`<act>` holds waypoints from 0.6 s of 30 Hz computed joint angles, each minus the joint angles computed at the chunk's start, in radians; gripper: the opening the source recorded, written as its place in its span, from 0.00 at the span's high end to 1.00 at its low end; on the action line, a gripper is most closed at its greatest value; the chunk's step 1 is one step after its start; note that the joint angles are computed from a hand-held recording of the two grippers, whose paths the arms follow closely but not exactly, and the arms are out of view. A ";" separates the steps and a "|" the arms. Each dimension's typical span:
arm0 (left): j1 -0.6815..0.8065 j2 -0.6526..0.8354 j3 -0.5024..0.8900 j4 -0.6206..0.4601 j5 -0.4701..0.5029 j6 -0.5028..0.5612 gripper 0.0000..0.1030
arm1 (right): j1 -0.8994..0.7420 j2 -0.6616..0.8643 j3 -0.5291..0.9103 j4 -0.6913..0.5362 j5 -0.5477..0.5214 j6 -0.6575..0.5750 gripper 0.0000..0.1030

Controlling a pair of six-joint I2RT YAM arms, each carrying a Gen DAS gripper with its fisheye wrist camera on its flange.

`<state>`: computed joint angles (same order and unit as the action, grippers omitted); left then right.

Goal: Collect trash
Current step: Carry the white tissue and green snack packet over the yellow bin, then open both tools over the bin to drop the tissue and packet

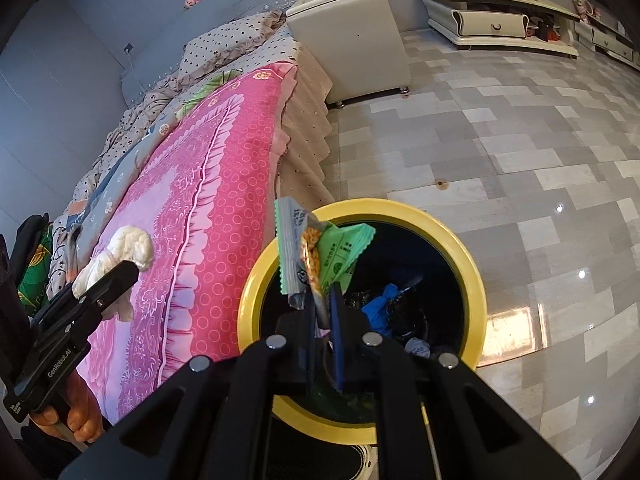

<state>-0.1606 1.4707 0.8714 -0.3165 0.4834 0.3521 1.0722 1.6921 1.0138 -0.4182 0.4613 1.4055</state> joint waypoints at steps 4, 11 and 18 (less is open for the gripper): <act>-0.033 0.055 0.011 0.023 -0.013 -0.015 0.75 | 0.003 0.020 -0.016 0.001 -0.011 0.021 0.94; -0.063 0.136 0.030 0.040 -0.022 -0.046 0.75 | 0.001 0.025 -0.049 0.028 -0.020 0.043 0.92; -0.051 0.171 0.064 0.010 0.006 -0.067 0.65 | 0.015 0.002 -0.060 0.015 0.004 0.068 0.80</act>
<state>-0.2112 1.6412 0.9354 -0.3064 0.4898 0.2851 1.0873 1.6942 0.9542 -0.4035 0.4651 1.4735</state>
